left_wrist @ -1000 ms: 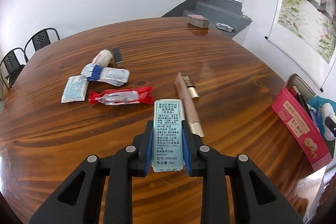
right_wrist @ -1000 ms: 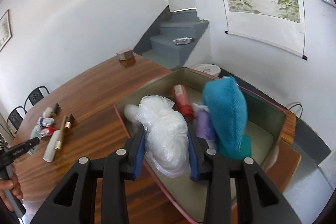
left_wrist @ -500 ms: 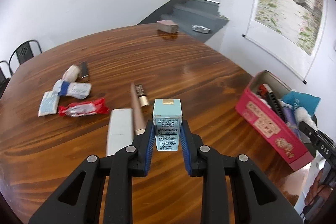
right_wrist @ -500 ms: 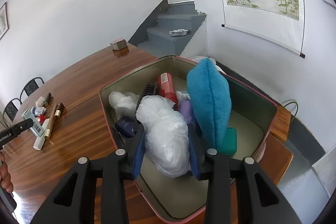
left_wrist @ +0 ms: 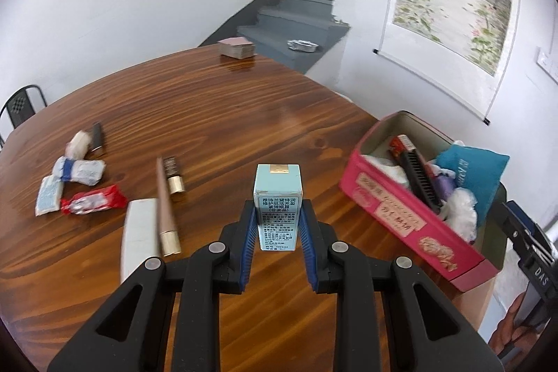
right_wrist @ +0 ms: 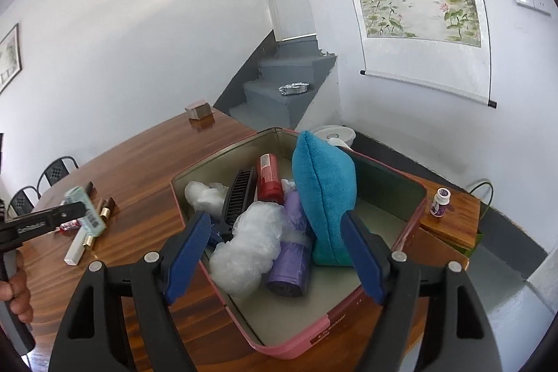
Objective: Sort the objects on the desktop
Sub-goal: 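Open the right gripper to drop the bundle while the left gripper brings the green box over the tin, then open the left gripper to drop the pale green box into the tin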
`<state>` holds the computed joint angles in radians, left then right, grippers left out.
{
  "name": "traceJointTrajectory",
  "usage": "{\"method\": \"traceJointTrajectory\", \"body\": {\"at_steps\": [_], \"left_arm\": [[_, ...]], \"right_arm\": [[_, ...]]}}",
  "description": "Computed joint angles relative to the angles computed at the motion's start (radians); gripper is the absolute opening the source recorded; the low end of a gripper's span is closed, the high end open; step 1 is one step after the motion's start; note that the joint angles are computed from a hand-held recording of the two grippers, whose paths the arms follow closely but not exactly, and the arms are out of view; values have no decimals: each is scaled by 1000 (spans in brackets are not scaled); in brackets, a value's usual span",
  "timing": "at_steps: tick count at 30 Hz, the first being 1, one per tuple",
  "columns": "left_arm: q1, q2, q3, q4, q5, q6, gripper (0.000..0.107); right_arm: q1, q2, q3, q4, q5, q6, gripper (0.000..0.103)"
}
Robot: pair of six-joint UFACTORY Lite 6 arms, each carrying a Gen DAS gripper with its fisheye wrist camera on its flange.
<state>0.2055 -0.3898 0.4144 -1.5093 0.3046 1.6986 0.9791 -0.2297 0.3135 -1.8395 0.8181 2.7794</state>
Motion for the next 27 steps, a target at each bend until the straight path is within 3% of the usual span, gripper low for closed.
{"method": "traceJointTrajectory", "body": {"at_steps": [8, 15, 17, 24, 27], "left_arm": [[-299, 68, 90, -68, -147, -64, 27], [-461, 226, 232, -205, -198, 11, 27], [-492, 265, 268, -309, -213, 104, 27], [-551, 449, 420, -108, -212, -116, 27], [-561, 489, 448, -215, -240, -13, 27]], "right_arm": [[-14, -57, -69, -65, -14, 91, 80], [5, -75, -100, -90, 13, 128, 80], [3, -71, -104, -102, 13, 143, 80], [-23, -72, -120, -137, -3, 168, 80], [-10, -75, -121, -110, 12, 146, 80]]}}
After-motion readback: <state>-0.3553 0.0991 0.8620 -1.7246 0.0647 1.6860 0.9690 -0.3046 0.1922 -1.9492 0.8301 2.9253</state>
